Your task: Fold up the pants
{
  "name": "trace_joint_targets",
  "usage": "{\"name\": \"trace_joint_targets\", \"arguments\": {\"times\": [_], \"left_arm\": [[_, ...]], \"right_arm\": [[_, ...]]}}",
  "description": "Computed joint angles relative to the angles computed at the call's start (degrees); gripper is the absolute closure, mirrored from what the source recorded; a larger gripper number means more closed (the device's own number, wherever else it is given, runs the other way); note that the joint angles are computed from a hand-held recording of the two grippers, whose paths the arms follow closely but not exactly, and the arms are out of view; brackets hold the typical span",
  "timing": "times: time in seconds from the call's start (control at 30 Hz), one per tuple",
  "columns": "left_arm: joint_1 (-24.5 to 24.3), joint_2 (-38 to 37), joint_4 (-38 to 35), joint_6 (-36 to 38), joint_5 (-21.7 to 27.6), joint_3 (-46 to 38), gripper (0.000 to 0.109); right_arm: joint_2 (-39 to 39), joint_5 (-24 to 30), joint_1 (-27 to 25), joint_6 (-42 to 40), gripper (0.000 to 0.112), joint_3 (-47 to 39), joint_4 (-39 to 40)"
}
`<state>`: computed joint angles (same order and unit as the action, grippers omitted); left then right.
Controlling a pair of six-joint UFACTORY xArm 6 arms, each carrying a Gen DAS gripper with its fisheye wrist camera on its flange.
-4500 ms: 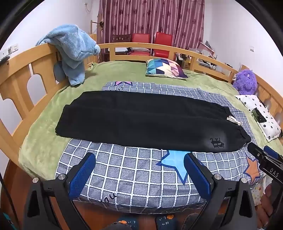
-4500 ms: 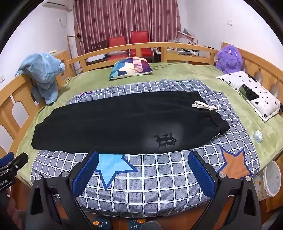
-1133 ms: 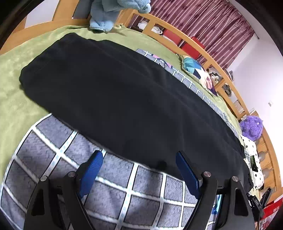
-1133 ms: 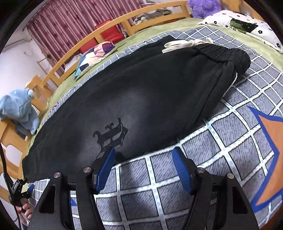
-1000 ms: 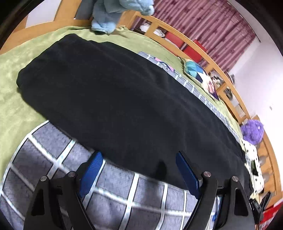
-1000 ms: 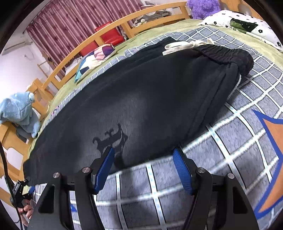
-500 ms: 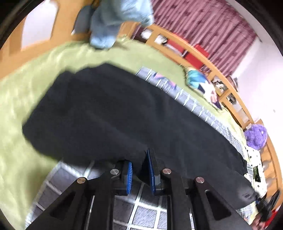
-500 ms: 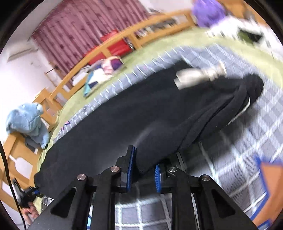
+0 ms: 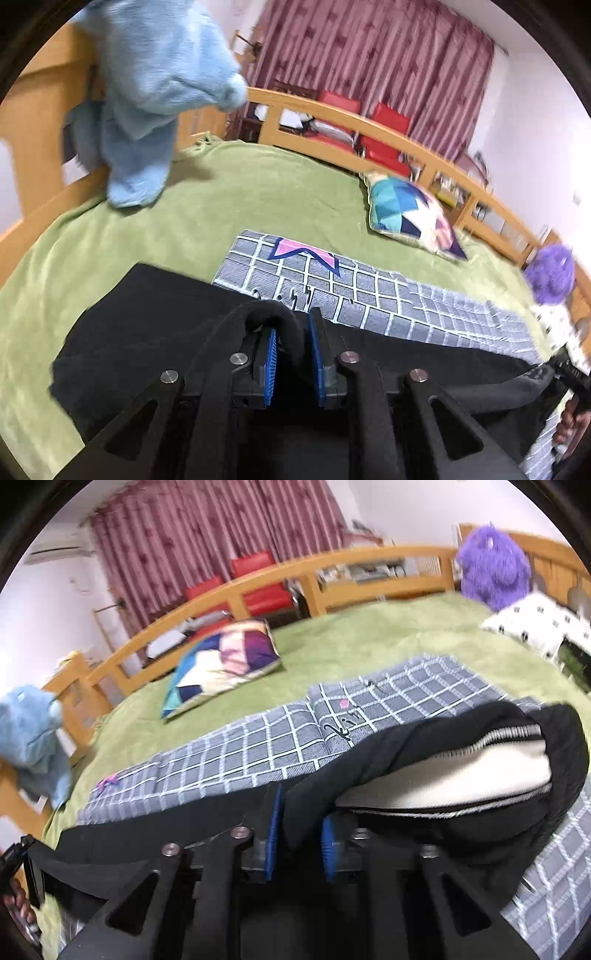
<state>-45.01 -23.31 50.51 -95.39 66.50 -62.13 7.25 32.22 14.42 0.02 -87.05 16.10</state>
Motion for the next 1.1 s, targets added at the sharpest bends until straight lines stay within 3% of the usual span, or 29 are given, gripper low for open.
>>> {"name": "trace_joint_targets", "arguments": {"times": [0.03, 0.1, 0.17, 0.3, 0.37, 0.57, 0.63, 0.73, 0.87, 0.9, 0.93, 0.97, 1.0, 1.03, 1.1], "left_arm": [[1.6, 2.1, -2.3, 2.4, -1.3, -1.1, 0.081], [2.9, 5.0, -6.6, 4.4, -2.4, -2.4, 0.078], [2.1, 4.9, -6.3, 3.2, -2.6, -1.1, 0.072], [-5.1, 1.0, -1.8, -3.0, 3.8, 2.5, 0.036], [-8.5, -1.1, -0.8, -4.8, 6.9, 3.7, 0.034], [-19.7, -8.2, -4.1, -11.8, 20.4, 9.0, 0.031], [-21.0, -10.7, -4.3, -14.2, 20.6, 11.8, 0.031], [-18.6, -12.8, -5.4, -14.4, 13.9, 15.6, 0.031], [-14.9, -5.8, -4.5, -11.0, 13.1, 13.0, 0.031], [-13.1, -2.6, -5.7, -9.2, 14.3, 11.2, 0.032], [-12.0, -0.9, -6.4, -7.9, 14.5, 10.3, 0.042], [-11.2, 0.3, -6.5, -6.7, 15.1, 9.7, 0.056], [-9.9, 0.6, -6.6, -4.8, 14.9, 9.7, 0.08], [-8.1, -0.9, -6.2, -3.8, 13.0, 10.8, 0.084], [-6.2, -3.4, -3.4, -4.4, 15.1, 11.2, 0.088]], "right_arm": [[3.3, 2.1, 0.2, 1.1, 0.069, -3.7, -1.4], [5.1, 1.5, 0.8, -0.6, 0.067, -4.0, -1.3], [3.7, -0.9, 2.0, 0.0, 0.065, -0.6, -4.5], [-3.7, -5.3, 4.0, -2.4, 0.061, 10.9, -7.2], [-8.3, -6.1, 4.4, -4.9, 0.053, 16.8, -5.5], [-21.1, -5.5, 4.4, -7.2, 0.049, 31.4, -3.2], [-24.0, -5.1, 3.9, -6.5, 0.049, 34.8, -3.5], [-26.9, -4.3, 2.9, -5.2, 0.049, 38.8, -2.5], [-29.0, -4.5, 2.2, -2.4, 0.049, 42.2, -0.6], [-29.3, -4.7, 2.2, -1.8, 0.049, 42.6, -0.9], [-29.7, -4.9, 2.3, -1.2, 0.049, 43.0, -1.2], [-30.1, -4.9, 2.3, -1.0, 0.049, 43.3, -1.6], [-30.5, -4.6, 2.3, -0.7, 0.049, 43.6, -2.5], [-31.0, -4.2, 2.3, 0.2, 0.049, 44.0, -4.4], [-31.8, -3.5, 2.0, 2.1, 0.049, 44.5, -8.2]]}}
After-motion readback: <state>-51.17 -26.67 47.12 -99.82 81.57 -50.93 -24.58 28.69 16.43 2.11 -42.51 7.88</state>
